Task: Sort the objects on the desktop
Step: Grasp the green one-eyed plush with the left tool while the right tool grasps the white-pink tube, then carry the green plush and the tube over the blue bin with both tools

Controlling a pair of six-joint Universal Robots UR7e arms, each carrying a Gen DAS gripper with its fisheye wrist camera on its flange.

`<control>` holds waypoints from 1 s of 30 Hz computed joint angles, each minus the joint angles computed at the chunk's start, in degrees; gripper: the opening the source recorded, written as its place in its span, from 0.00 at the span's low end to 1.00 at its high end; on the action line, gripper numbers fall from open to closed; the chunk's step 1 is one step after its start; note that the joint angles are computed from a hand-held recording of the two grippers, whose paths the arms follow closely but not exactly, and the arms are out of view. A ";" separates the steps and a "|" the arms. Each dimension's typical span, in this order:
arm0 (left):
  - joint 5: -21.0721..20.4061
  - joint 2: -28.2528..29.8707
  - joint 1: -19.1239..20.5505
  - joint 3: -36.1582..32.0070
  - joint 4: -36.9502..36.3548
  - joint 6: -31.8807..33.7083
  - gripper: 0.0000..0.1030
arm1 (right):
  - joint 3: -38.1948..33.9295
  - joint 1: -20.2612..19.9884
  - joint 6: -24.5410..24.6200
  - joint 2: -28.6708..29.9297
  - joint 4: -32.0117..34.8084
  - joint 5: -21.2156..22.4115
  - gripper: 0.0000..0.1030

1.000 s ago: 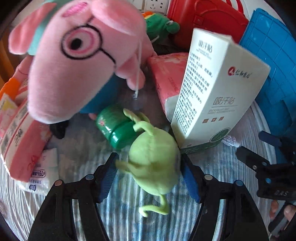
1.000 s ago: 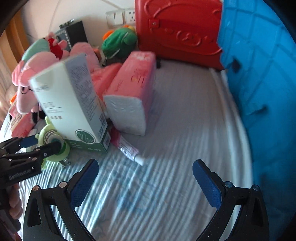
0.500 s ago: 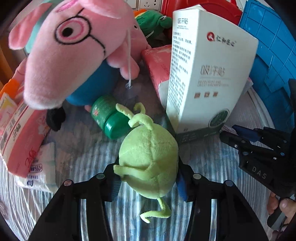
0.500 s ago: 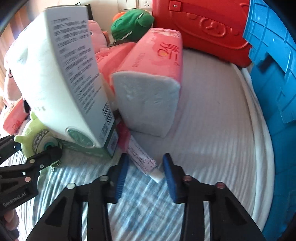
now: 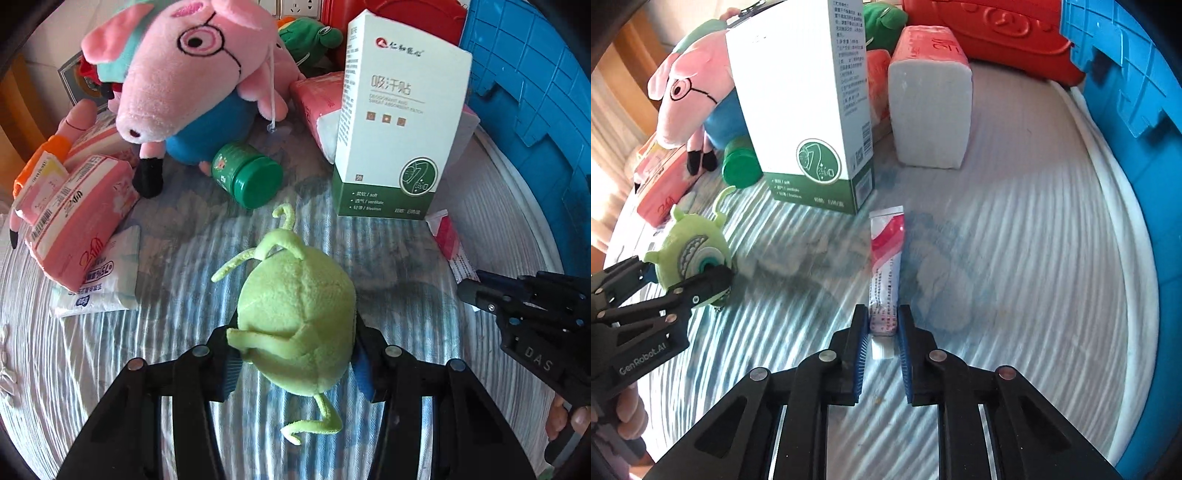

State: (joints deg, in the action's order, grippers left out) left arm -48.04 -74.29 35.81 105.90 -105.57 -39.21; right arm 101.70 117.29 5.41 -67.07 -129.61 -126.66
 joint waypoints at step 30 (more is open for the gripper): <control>11.18 -6.27 -19.55 0.74 -3.28 -1.26 0.47 | -0.04 19.68 -12.32 -5.75 -20.23 -11.75 0.14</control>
State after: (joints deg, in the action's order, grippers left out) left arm -36.86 -80.55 16.26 106.63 -108.85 -40.47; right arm 101.66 136.97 -6.91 -72.83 -149.84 -138.41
